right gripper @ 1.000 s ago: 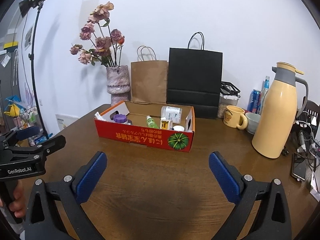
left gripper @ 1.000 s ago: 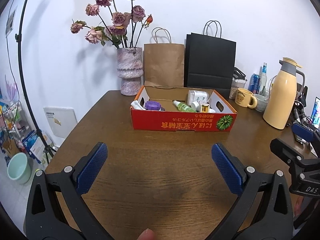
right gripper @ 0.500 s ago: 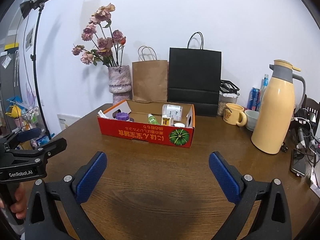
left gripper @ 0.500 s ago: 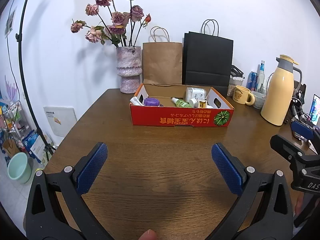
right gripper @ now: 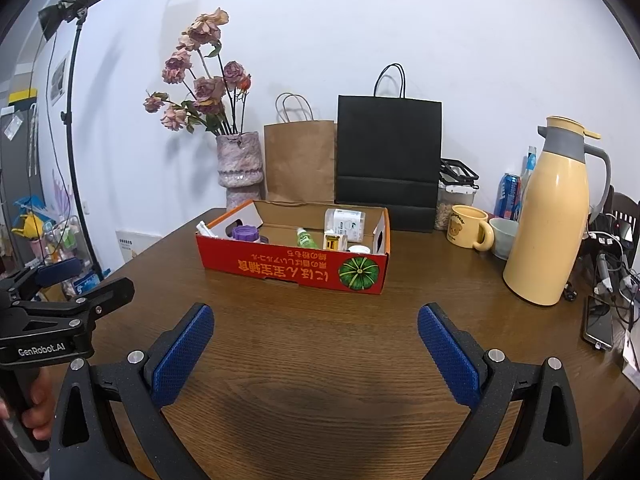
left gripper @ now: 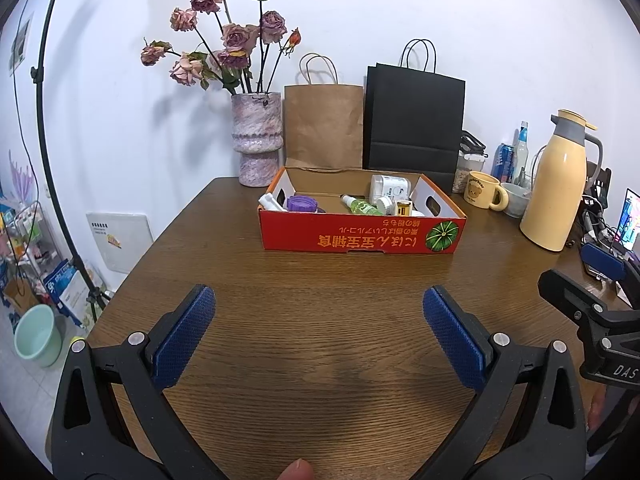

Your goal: Organize rigid objects

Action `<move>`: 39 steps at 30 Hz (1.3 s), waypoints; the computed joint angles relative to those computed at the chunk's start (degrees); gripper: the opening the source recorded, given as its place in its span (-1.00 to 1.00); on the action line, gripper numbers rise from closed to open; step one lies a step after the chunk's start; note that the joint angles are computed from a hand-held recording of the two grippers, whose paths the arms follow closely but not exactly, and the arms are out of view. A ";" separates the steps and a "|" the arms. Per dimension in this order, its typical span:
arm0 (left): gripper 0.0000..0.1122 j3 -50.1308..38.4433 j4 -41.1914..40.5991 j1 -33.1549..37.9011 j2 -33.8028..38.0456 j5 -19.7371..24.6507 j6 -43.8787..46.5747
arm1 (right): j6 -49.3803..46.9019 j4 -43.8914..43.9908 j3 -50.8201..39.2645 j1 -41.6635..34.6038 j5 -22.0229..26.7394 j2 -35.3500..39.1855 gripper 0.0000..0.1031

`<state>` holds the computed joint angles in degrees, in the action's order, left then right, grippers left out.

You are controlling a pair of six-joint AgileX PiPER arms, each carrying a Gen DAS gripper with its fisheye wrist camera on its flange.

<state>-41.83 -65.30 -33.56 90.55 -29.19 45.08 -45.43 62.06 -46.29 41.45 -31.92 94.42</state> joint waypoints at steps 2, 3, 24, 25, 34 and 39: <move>0.84 -0.08 -0.15 0.09 -0.01 0.15 0.15 | 0.06 -0.04 0.01 0.05 -0.06 0.00 1.00; 0.84 -0.06 -0.10 0.06 -0.02 0.10 0.09 | 0.11 -0.08 0.03 0.00 -0.03 -0.02 1.00; 0.84 0.01 -0.23 0.05 -0.23 0.23 0.19 | 0.28 -0.11 0.29 0.00 -0.12 -0.35 1.00; 0.84 0.01 -0.21 0.05 -0.21 0.23 0.19 | 0.28 -0.11 0.29 0.00 -0.12 -0.35 1.00; 0.84 -0.02 -0.46 -0.18 -0.11 0.01 0.33 | 0.25 -0.01 0.27 0.10 -0.19 -0.30 1.00; 0.84 0.19 0.06 -0.02 -0.34 0.35 -0.13 | 0.46 -0.26 0.32 0.00 -0.09 -0.34 1.00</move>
<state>-41.64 -65.25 -33.57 90.20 -28.84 44.95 -44.97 61.80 -45.97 41.45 -32.01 94.08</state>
